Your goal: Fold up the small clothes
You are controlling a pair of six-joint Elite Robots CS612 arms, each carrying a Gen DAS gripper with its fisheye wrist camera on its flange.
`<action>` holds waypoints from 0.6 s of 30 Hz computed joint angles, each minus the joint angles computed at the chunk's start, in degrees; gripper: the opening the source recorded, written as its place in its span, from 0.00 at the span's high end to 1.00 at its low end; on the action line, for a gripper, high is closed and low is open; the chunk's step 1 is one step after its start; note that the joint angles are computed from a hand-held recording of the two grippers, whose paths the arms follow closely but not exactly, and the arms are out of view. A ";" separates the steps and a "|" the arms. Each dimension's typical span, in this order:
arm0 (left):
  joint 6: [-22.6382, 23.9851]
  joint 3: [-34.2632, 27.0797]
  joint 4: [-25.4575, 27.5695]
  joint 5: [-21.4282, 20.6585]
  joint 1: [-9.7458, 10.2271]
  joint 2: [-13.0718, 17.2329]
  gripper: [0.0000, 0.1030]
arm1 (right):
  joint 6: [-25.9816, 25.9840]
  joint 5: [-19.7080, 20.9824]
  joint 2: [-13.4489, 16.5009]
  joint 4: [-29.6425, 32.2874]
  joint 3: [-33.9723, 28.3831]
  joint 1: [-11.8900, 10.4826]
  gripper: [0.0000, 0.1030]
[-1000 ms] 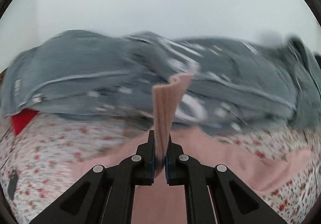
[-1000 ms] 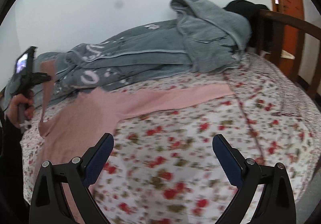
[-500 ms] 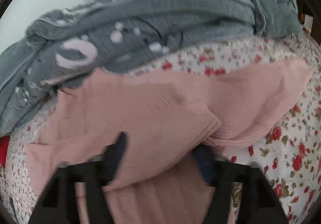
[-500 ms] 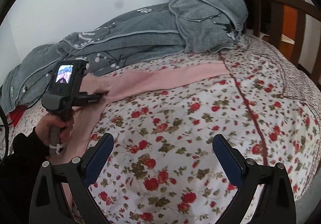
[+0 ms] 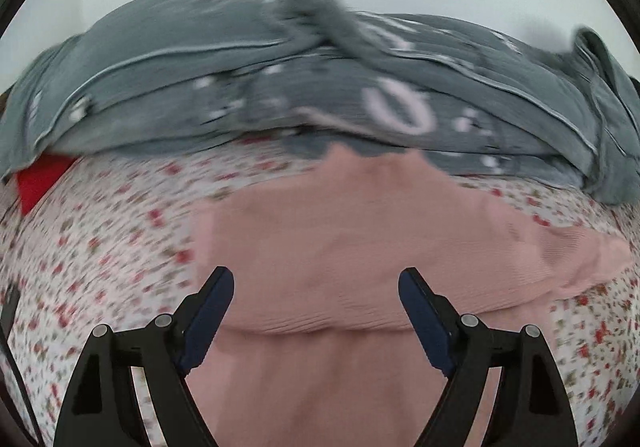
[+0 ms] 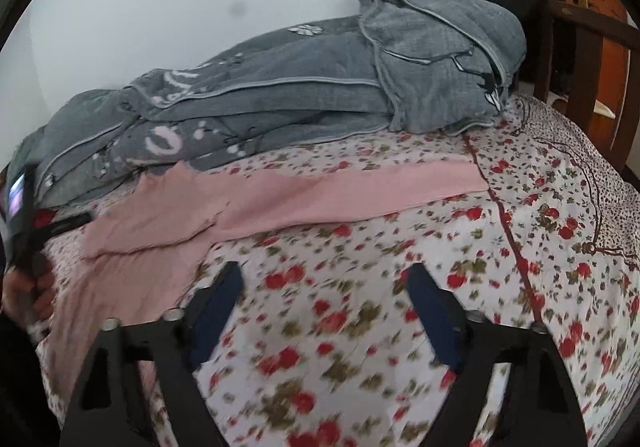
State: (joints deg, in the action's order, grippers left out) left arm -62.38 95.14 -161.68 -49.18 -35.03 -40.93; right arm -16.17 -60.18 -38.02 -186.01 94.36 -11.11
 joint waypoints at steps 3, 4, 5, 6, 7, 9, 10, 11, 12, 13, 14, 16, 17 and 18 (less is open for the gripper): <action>-3.21 4.20 -0.27 0.30 0.23 -1.65 0.19 | 1.08 -1.09 1.30 3.39 -2.83 0.24 0.44; -4.17 5.07 0.07 0.62 0.19 -2.08 0.19 | 1.36 -1.26 1.67 4.09 -3.53 0.28 0.45; -5.55 6.24 -0.03 1.31 0.04 -2.47 0.19 | 1.48 -1.07 2.12 4.48 -4.25 0.31 0.45; -6.41 7.49 -0.79 1.75 -0.03 -2.77 0.19 | 1.82 -1.51 2.75 4.68 -5.20 0.48 0.45; -7.22 8.46 -1.11 1.74 0.02 -3.01 0.19 | 2.15 -2.22 3.13 4.75 -5.78 0.63 0.46; -8.37 9.87 -2.49 1.96 0.18 -3.15 0.19 | 2.55 -3.62 4.33 5.64 -7.72 1.10 0.51; -9.25 10.53 -3.26 2.27 0.21 -3.16 0.19 | 2.74 -4.20 4.75 6.09 -8.48 1.32 0.51; -10.18 11.19 -4.30 2.57 0.27 -3.08 0.19 | 3.25 -5.21 5.34 6.66 -9.53 1.60 0.51; -10.84 11.87 -5.91 2.99 0.40 -2.84 0.19 | 3.93 -6.16 5.98 7.12 -10.63 1.85 0.52; -11.60 12.47 -7.41 3.58 0.52 -2.56 0.19 | 4.33 -6.66 6.57 7.66 -11.64 2.05 0.53; -11.83 12.93 -8.53 4.22 0.62 -2.32 0.19 | 4.69 -7.23 7.07 8.15 -12.53 2.24 0.55; -11.56 13.86 -10.02 5.84 0.75 -2.10 0.19 | 5.62 -8.94 8.14 9.08 -14.48 2.65 0.56; -12.47 14.35 -10.82 7.00 0.74 -1.98 0.19 | 6.38 -10.09 8.76 9.50 -15.61 2.85 0.56; -12.55 14.79 -12.65 7.62 0.76 -1.73 0.19 | 6.86 -10.72 9.17 9.83 -16.32 2.94 0.56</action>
